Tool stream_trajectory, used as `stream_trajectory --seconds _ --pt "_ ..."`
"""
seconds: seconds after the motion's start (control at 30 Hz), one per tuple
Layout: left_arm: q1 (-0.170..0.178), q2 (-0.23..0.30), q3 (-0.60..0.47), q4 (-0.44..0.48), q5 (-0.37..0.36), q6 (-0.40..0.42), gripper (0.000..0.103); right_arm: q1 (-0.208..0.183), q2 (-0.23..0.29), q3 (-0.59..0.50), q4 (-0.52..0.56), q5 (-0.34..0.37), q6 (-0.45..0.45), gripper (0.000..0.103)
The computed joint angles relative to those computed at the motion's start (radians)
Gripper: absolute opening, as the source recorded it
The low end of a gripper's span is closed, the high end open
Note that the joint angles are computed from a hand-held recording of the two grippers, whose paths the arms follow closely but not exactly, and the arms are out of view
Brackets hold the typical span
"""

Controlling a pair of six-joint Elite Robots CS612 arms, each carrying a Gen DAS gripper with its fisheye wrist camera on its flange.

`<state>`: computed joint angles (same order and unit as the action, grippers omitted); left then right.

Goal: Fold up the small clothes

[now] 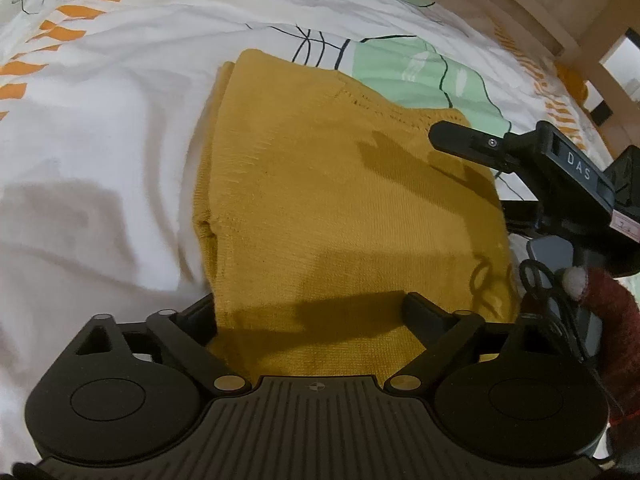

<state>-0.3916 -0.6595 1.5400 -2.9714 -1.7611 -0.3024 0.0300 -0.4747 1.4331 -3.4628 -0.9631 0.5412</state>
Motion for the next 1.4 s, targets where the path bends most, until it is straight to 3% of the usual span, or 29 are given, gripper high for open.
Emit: stream_trajectory --seconds 0.1,0.13,0.17,0.2,0.27,0.33,0.43,0.77,1.1,1.27,1.4 --pt "-0.002 -0.003 0.006 -0.019 0.022 -0.011 0.065 -0.002 -0.001 -0.001 0.008 0.011 -0.002 0.103" --pt "0.000 -0.003 0.009 -0.036 0.021 -0.014 0.044 -0.003 -0.002 -0.001 0.013 0.017 0.000 0.103" --pt "0.005 0.000 0.007 -0.049 -0.003 -0.020 0.032 -0.004 -0.003 -0.002 0.019 0.022 0.000 0.103" --pt "0.013 0.004 0.003 -0.051 -0.035 -0.037 0.029 -0.004 -0.005 0.000 0.025 0.021 0.000 0.101" --pt "0.023 0.009 -0.005 -0.050 -0.071 -0.060 0.023 -0.002 -0.014 0.006 0.046 0.010 -0.007 0.082" --pt "0.029 0.015 -0.012 -0.050 -0.097 -0.075 0.020 -0.003 -0.021 0.015 0.070 -0.001 -0.002 0.045" --pt "0.041 0.021 -0.017 -0.062 -0.145 -0.105 0.017 -0.010 -0.020 0.030 0.021 0.017 0.062 0.043" --pt "0.060 0.000 0.041 -0.129 -0.300 -0.166 0.013 0.003 -0.135 0.186 0.023 -0.069 0.035 0.041" --pt "0.036 -0.080 0.210 -0.190 -0.408 -0.114 0.013 -0.012 -0.257 0.398 0.039 -0.071 -0.009 0.041" --pt "0.013 -0.117 0.287 -0.208 -0.387 -0.073 0.013 -0.010 -0.281 0.453 0.023 -0.092 -0.032 0.043" --pt "-0.002 -0.129 0.319 -0.200 -0.298 -0.071 0.014 0.000 -0.285 0.473 -0.011 -0.192 -0.025 0.052"
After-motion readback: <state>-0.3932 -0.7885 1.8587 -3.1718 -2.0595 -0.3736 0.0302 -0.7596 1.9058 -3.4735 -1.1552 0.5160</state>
